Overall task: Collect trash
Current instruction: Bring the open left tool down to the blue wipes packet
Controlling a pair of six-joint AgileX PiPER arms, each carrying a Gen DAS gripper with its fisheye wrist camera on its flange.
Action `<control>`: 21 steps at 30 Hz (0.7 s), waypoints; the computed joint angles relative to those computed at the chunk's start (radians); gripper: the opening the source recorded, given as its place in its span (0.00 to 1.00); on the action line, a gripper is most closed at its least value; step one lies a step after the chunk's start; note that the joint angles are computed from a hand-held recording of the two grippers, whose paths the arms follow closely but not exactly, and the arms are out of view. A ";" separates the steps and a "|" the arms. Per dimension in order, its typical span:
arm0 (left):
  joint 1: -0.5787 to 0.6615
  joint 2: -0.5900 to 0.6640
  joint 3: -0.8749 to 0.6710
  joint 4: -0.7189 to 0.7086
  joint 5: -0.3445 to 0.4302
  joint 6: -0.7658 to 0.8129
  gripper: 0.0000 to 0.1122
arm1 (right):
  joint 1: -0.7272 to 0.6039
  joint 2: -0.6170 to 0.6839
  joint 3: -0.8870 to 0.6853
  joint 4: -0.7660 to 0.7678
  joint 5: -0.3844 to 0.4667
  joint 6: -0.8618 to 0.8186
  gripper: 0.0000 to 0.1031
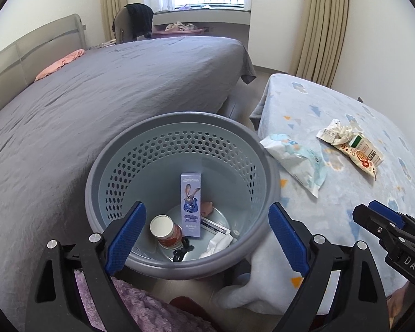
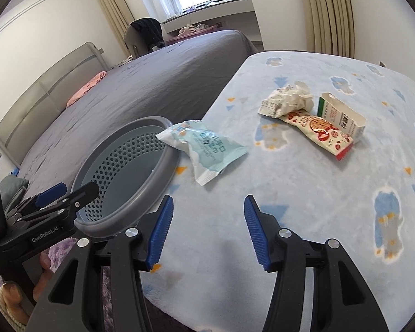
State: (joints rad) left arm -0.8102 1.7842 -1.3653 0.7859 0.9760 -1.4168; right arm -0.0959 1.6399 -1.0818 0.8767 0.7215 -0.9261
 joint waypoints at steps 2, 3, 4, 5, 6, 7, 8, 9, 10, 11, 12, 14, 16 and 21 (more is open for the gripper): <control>-0.011 0.011 -0.020 -0.003 0.013 0.006 0.79 | -0.022 0.007 -0.006 0.013 0.019 -0.012 0.50; -0.014 0.017 -0.030 -0.004 0.017 0.008 0.79 | -0.034 0.012 -0.009 0.021 0.029 -0.018 0.50; -0.018 0.022 -0.040 -0.007 0.020 0.012 0.79 | -0.042 0.015 -0.013 0.026 0.037 -0.021 0.50; -0.020 0.027 -0.047 -0.007 0.022 0.014 0.79 | -0.049 0.017 -0.015 0.030 0.042 -0.025 0.50; -0.023 0.031 -0.055 -0.009 0.025 0.019 0.79 | -0.054 0.017 -0.016 0.032 0.045 -0.027 0.50; -0.025 0.032 -0.056 -0.009 0.026 0.020 0.79 | -0.058 0.017 -0.018 0.034 0.048 -0.029 0.50; -0.029 0.034 -0.062 -0.010 0.030 0.023 0.79 | -0.063 0.018 -0.019 0.038 0.052 -0.032 0.50; -0.031 0.037 -0.068 -0.011 0.031 0.026 0.79 | -0.066 0.019 -0.022 0.039 0.055 -0.034 0.50; -0.031 0.041 -0.075 -0.013 0.031 0.030 0.79 | -0.069 0.019 -0.023 0.040 0.055 -0.035 0.50; -0.034 0.044 -0.081 -0.014 0.034 0.032 0.79 | -0.071 0.019 -0.024 0.041 0.056 -0.036 0.50; -0.035 0.047 -0.086 -0.016 0.034 0.035 0.79 | -0.075 0.019 -0.025 0.042 0.058 -0.036 0.50; -0.035 0.055 -0.100 -0.023 0.036 0.040 0.79 | -0.082 0.018 -0.027 0.043 0.060 -0.037 0.50; -0.037 0.064 -0.114 -0.027 0.035 0.043 0.79 | -0.090 0.016 -0.029 0.044 0.064 -0.036 0.50; -0.044 0.097 -0.161 -0.038 0.043 0.060 0.79 | -0.121 0.012 -0.026 0.033 0.063 -0.043 0.50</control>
State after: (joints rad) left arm -0.8546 1.8813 -1.5267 0.7477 1.0191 -1.3567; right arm -0.2166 1.6515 -1.1083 0.9100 0.7840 -0.9689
